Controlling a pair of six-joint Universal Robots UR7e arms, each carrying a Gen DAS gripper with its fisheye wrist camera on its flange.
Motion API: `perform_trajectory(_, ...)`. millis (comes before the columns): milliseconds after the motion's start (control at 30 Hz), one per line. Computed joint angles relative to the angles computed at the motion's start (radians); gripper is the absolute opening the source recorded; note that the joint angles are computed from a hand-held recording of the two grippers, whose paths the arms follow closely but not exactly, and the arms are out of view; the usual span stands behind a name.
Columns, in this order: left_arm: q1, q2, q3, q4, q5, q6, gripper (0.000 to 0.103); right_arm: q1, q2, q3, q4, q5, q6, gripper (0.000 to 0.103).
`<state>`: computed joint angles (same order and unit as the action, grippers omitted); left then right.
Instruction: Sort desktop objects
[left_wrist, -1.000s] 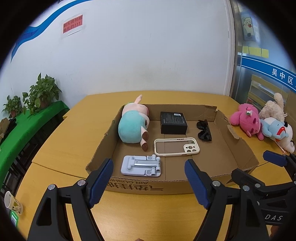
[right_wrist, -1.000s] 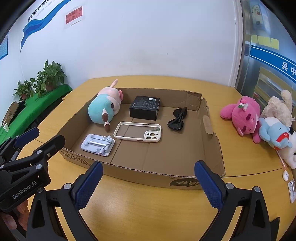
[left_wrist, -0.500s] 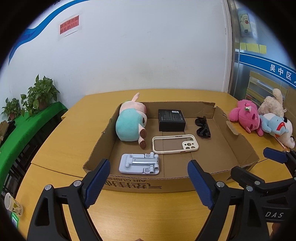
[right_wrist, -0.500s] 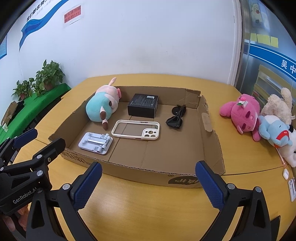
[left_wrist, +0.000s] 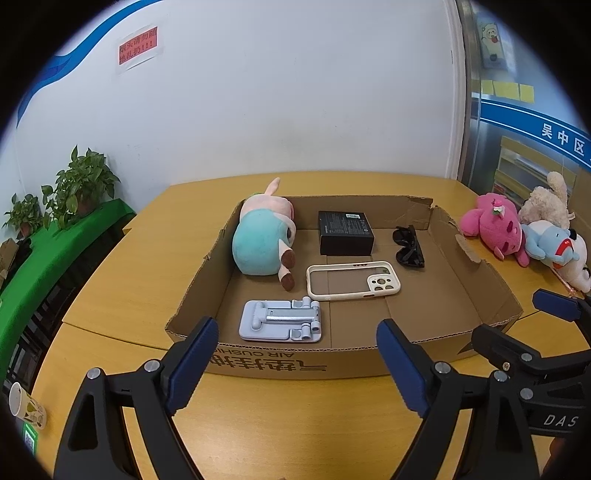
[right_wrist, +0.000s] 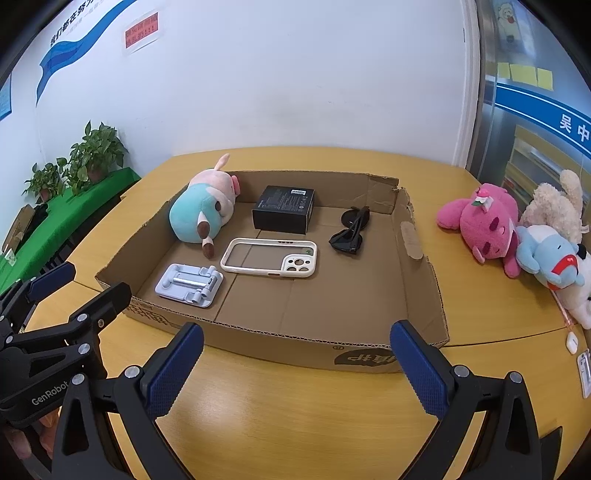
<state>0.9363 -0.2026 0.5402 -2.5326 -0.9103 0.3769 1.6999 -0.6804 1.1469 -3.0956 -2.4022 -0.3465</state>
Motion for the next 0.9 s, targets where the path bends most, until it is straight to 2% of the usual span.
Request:
perform_trajectory(700, 0.000, -0.009, 0.017, 0.024, -0.007, -0.003, 0.088, -0.001, -0.004, 0.016, -0.019, -0.007, -0.004, 0.102)
perform_trajectory(900, -0.002, -0.021, 0.051, -0.027, 0.018, -0.004, 0.091, -0.003, -0.011, 0.029, -0.018, -0.003, 0.006, 0.102)
